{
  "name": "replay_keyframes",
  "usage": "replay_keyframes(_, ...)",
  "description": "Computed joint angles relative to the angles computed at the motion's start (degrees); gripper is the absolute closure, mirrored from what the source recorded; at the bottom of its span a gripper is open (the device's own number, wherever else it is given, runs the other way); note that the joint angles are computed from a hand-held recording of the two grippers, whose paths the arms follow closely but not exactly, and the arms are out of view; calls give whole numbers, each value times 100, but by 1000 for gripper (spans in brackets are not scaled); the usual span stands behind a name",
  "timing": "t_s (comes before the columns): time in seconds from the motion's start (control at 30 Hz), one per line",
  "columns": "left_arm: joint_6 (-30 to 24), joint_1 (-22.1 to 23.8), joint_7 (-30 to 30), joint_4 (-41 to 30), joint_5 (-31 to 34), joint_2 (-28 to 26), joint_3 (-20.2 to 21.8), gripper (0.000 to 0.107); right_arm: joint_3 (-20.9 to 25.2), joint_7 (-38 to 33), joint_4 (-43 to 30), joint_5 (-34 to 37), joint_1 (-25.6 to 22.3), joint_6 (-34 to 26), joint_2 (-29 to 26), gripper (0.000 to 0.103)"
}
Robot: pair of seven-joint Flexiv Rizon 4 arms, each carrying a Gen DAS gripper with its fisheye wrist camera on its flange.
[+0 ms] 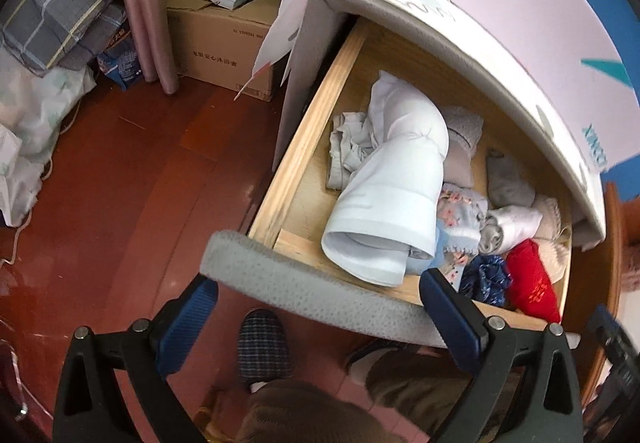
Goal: Take underwear out of drawer
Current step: 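Grasp the pale blue rolled garment with the left tool while the right tool grasps the red sock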
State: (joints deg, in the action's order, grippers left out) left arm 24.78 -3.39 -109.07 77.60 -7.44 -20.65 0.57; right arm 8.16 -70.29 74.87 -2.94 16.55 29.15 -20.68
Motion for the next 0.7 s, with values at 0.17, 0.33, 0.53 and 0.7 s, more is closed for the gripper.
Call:
replay_keyframes(0.17,-248,-27,7,6,89,67,12,4,21,-198,-439,145,-24,-518,-247,1)
replay_keyframes(0.33,-322,-39,-5,142,103,198,16,4,23,-487,-812,220,-32,-938,-470,7)
replay_keyframes(0.53,-196,-18,-47,254,66,250,12,4,25,-663,-1516,517,-125,-1628,-878,15)
replay_keyframes(0.7,-330,16,-174,146,-30,141,-3,4,53,-767,-1991,733,-167,-2045,-1244,24)
